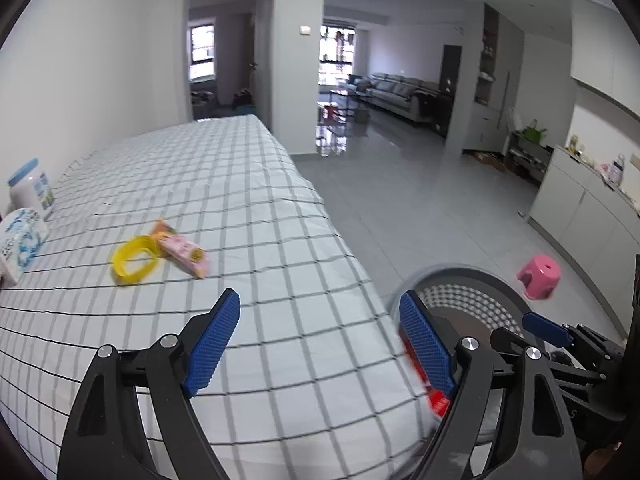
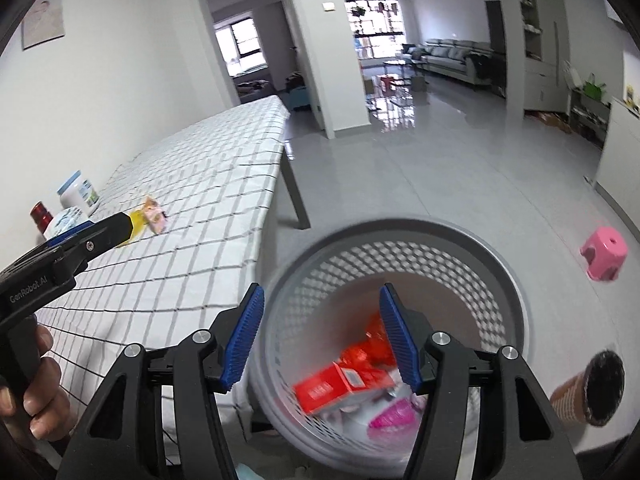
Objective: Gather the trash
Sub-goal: 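Move both open tools back toward the yellow ring and snack bar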
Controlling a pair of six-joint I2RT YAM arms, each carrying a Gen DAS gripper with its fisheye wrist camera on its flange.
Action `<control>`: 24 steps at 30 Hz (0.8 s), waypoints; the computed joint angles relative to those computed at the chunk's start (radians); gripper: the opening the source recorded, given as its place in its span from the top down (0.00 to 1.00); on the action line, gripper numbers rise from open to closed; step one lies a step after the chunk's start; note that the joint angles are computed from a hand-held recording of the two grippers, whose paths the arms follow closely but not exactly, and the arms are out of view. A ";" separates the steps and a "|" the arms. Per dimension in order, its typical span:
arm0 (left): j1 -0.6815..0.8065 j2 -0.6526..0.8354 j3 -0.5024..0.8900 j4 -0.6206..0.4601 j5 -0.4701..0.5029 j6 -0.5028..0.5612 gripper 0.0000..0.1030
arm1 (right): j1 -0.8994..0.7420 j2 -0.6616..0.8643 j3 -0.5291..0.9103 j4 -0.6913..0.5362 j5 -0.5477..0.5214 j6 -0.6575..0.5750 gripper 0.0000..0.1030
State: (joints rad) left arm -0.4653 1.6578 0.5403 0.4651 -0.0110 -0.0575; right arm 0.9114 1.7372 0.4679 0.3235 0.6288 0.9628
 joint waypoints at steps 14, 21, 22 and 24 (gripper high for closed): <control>0.277 0.071 0.059 0.050 0.088 0.058 0.10 | -0.055 0.189 0.328 -0.014 -0.041 -0.239 0.29; 0.396 0.167 0.164 0.014 0.128 0.082 0.10 | -0.095 0.321 0.558 -0.097 -0.120 -0.341 0.29; 0.406 0.177 0.178 0.009 0.126 0.085 0.10 | -0.102 0.345 0.599 -0.113 -0.136 -0.351 0.29; 0.433 0.197 0.212 -0.013 0.129 0.092 0.10 | -0.110 0.387 0.674 -0.150 -0.153 -0.371 0.29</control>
